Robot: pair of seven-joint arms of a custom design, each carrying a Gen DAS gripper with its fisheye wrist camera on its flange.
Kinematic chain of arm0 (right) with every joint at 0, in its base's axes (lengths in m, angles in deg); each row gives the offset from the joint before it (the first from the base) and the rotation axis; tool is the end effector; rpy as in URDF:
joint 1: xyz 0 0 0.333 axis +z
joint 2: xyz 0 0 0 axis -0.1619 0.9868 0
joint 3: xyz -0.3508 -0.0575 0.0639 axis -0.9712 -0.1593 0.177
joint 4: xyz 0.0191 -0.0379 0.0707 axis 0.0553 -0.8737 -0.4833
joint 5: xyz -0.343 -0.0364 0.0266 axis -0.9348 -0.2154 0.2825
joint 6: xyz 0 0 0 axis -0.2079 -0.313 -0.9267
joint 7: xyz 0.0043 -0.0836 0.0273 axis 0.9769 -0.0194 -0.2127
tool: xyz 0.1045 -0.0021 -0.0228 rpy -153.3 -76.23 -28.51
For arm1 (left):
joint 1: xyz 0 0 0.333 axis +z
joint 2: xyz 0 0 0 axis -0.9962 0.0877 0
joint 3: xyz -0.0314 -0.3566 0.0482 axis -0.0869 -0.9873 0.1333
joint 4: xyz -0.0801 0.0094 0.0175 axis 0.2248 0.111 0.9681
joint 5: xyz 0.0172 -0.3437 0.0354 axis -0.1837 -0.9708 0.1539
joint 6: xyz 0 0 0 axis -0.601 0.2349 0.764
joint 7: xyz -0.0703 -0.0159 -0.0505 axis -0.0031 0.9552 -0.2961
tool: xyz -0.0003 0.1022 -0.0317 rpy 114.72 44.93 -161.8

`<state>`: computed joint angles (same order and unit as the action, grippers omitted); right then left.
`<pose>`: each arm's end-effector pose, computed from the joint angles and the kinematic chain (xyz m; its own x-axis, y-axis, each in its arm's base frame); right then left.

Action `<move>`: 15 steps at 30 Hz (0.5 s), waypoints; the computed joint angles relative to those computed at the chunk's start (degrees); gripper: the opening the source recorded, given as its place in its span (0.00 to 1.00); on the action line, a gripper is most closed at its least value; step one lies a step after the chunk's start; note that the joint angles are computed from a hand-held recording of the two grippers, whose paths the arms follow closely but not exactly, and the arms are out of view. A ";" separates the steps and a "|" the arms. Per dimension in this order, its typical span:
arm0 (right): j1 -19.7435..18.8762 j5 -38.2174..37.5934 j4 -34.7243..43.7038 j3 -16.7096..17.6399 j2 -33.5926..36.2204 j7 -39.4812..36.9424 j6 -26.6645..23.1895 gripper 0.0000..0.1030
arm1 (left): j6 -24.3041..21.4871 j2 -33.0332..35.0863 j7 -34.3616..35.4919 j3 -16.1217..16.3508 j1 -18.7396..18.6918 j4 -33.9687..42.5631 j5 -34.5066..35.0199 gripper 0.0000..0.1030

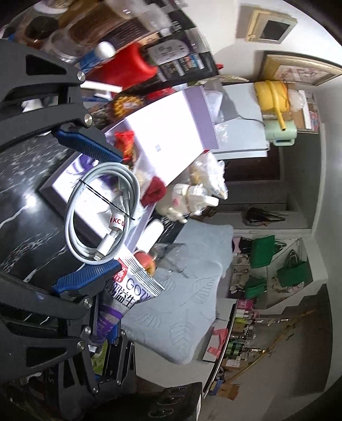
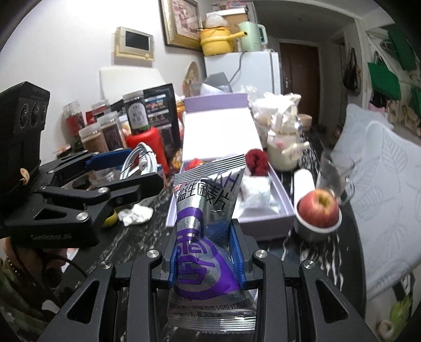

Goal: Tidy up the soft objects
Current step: 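Carry the white cable and silver-purple packet with both grippers over the lavender box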

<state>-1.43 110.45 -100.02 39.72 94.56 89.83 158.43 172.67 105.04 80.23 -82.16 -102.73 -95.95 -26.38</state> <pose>0.6088 0.1169 0.5164 0.3929 -0.9127 -0.1125 -0.5544 -0.1375 -0.8208 0.6085 -0.2827 0.5341 -0.4388 -0.8985 -0.0070 -0.4272 0.2154 -0.8781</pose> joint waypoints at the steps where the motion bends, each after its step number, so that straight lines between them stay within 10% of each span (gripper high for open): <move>1: 0.01 -0.45 0.87 -0.10 0.35 0.07 -0.15 0.31 | -0.18 0.39 -0.07 1.06 -0.73 1.05 0.09 0.73; 15: -1.78 -16.76 15.96 -0.24 9.02 11.49 -2.90 0.31 | -4.17 10.17 2.79 -1.57 2.26 18.83 -0.96 0.73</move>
<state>-3.22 93.70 -84.06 39.49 103.58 101.32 155.53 168.50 115.21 83.02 -83.73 -100.47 -77.12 -27.34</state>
